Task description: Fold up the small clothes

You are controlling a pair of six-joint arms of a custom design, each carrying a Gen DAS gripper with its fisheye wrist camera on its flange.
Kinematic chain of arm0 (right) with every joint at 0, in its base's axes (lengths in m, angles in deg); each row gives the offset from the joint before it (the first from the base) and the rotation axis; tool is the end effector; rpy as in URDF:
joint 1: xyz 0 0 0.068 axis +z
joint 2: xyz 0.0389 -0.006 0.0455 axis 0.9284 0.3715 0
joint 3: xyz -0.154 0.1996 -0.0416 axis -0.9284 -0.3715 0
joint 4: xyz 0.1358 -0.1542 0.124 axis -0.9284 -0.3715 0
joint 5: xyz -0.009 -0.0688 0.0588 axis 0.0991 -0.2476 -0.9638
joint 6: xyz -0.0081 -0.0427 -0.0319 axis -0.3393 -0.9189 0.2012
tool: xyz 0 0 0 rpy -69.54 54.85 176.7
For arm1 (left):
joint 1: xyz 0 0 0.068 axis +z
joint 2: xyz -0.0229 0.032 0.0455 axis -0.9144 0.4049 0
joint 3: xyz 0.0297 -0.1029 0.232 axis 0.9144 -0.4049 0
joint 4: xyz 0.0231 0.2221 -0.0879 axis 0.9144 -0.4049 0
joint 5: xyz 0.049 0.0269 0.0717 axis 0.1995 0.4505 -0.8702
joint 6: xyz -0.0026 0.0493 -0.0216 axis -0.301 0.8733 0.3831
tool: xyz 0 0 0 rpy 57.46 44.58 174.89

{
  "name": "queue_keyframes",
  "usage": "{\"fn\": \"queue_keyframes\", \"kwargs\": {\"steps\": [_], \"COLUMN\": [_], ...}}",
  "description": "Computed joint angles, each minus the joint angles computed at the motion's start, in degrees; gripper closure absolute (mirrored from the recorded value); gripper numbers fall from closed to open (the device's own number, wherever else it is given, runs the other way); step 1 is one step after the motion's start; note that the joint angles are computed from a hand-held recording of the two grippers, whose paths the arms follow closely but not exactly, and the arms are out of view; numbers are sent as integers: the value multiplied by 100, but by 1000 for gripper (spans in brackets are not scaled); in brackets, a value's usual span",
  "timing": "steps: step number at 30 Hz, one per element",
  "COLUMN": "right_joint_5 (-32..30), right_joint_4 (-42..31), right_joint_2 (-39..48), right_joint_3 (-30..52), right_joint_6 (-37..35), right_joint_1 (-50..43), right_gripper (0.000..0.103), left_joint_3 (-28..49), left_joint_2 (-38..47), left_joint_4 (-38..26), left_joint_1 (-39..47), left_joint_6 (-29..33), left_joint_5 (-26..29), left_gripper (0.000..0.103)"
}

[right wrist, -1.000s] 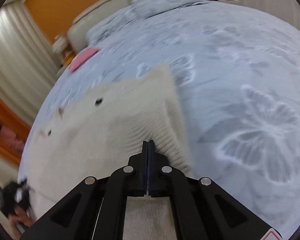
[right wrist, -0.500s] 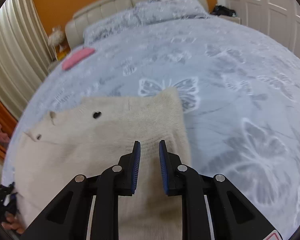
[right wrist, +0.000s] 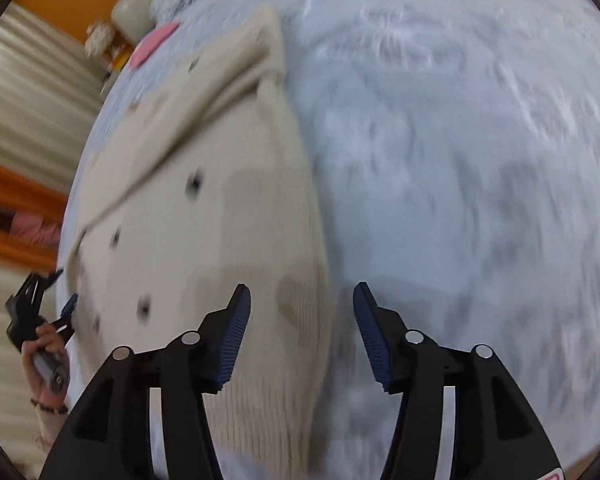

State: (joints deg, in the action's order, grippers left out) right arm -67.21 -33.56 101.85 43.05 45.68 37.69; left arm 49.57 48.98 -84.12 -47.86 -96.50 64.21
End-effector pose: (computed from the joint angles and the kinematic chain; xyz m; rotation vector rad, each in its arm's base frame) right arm 0.2315 -0.1183 0.1548 0.7009 2.6702 0.5439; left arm 0.4007 0.1161 0.1561 -0.9883 2.3117 -0.6827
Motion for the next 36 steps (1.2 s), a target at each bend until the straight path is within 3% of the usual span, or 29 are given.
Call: {"fn": "queue_keyframes", "kwargs": {"steps": [5, 6, 8, 10, 14, 16, 17, 19, 20, 22, 27, 32, 36], "right_joint_5": [-407, -476, -616, -518, -754, -634, -601, -761, -826, -1136, -1677, -1887, -1337], "right_joint_4": [-1079, -1140, -1100, -957, -576, -379, -308, -217, -221, -436, -1734, -3773, -4259], "right_joint_2": [-70, -105, -98, -37, 56, -6, -72, -169, -362, -955, -2057, -2234, -2402], "right_joint_3": [-259, -281, -321, -355, -445, -523, -588, -724, -810, -923, -606, -84, -483], "right_joint_6": [-665, -670, -696, -595, -296, -66, -31, 3, 47, 9, -788, -3142, -4366], "right_joint_1": [-52, -11, 79, 298, 334, 369, 397, 292, 234, -73, -1005, -2670, -3577], "right_gripper": [45, 42, 36, 36, 38, 55, 94, 93, 94, 95, 96, 96, 96], "left_joint_3": [-1260, -1333, -1626, -1665, -1571, -1404, -1371, -1176, -1053, -1349, -1515, -1432, -1748], "left_joint_2": [-1093, -1171, -1317, -1264, -1136, -1047, -1059, -864, -682, -964, -2012, -2751, -3100], "left_joint_4": [-922, -1271, -1282, -1498, -1646, -1923, -2017, -2569, -2899, -2943, -3809, -5228, -5748], "left_joint_1": [730, 850, 1183, 1404, 1277, 1100, 1040, 941, 962, 1122, 1621, 2411, 2832], "left_joint_6": [1548, 1811, 2203, 2096, 1870, 1897, 1907, 2204, 2295, 2124, 2979, 4346, 5381], "left_joint_5": [79, -57, 472, 965, 1117, 1157, 1128, 1452, 1693, 1858, 2034, 2184, 1674], "left_gripper": [28, 17, 15, 7, 6, 16, 26, 96, 96, 98, 101, 103, 103]}}
